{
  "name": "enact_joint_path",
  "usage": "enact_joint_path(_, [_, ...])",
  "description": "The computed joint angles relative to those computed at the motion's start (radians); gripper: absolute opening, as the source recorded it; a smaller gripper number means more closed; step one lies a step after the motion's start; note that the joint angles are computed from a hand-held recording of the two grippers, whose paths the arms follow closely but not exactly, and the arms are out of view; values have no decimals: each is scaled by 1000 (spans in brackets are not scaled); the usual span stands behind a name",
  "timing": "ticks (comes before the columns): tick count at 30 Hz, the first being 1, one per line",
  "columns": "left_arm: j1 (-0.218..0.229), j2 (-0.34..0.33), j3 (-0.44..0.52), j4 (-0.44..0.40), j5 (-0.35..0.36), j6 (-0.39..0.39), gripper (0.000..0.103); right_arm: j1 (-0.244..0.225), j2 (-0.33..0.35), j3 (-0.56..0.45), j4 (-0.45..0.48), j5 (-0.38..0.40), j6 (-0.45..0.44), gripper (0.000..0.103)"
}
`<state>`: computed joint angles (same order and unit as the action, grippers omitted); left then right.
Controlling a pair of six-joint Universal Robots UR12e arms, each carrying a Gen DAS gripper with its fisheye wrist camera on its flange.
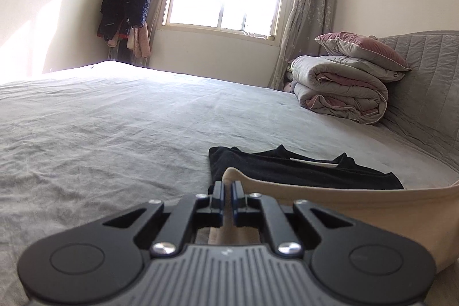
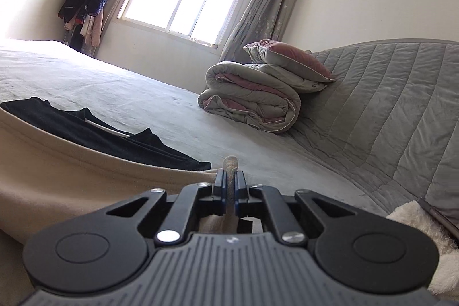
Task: Fold clothes
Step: 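Open both grippers and press the folded beige fabric flat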
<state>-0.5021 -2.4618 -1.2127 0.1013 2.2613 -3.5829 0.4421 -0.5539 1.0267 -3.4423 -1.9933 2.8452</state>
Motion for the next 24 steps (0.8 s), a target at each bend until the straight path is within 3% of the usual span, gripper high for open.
enact_joint_path(6, [7,-43,72,41,35,85,5,-6,59,-107,-6,-11,-58,5])
enact_joint_path(11, [16,-54,101,-70,21,31,6,-12,85,-154,65,-4,-67,5])
enact_joint_path(14, [27,-39,101,-242,-26,-43,12,-16,70,-145,211,8,-34,5])
enact_joint_path(17, [35,-24,91,-321,-60,-102,21,-23,47,-135,397,30,34,6])
enact_joint_path(19, [33,-18,87,-324,-45,-112,32,-24,39,-128,409,32,75,17])
enact_joint_path(21, [31,-11,83,-330,-35,-124,33,-27,25,-113,407,36,131,38])
enact_joint_path(24, [27,-6,79,-308,-33,-128,34,-37,-7,-84,428,89,245,38])
